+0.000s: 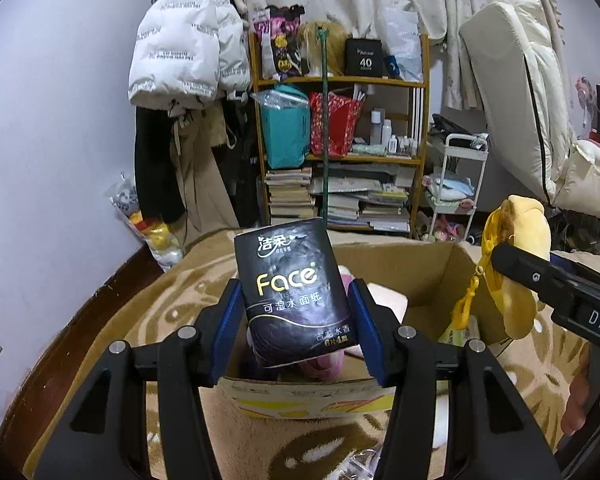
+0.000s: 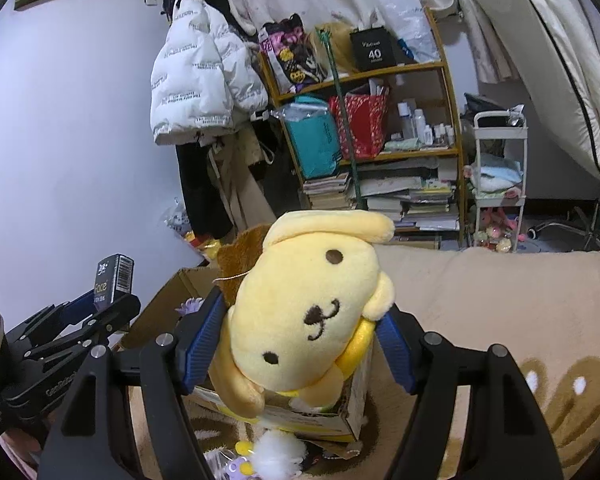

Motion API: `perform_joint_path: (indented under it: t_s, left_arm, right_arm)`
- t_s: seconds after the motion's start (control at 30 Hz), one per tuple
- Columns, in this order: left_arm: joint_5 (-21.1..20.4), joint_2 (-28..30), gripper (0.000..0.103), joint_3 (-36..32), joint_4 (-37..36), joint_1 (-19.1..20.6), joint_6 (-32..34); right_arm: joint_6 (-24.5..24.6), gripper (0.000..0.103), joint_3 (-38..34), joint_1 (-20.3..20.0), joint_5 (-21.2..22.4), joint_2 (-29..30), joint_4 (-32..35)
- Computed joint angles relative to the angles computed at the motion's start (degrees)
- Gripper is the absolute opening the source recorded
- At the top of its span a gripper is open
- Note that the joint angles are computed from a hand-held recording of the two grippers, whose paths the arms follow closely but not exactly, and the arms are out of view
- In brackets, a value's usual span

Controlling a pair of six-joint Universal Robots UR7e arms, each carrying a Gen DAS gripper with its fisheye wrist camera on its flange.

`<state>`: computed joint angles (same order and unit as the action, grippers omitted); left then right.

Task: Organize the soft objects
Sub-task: 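Lower both held items into the box and open both tools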

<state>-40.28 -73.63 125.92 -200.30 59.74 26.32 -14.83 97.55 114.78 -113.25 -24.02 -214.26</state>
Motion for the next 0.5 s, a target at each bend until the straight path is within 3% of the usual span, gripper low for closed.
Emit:
perform_joint_path:
  t_s: [0.23, 0.5]
  left_arm:
    - [-0.34, 0.43, 0.054, -0.90, 1.94, 1.13, -0.89]
    - [0.12, -0.05, 0.065, -0.84, 4.26, 1.51, -2.07]
  right_arm:
    - [0.51, 0.079, 0.19, -0.75, 2.48, 0.00, 2.51]
    - [1.90, 0.082, 0.45, -1.23, 2.85, -0.31, 5.44]
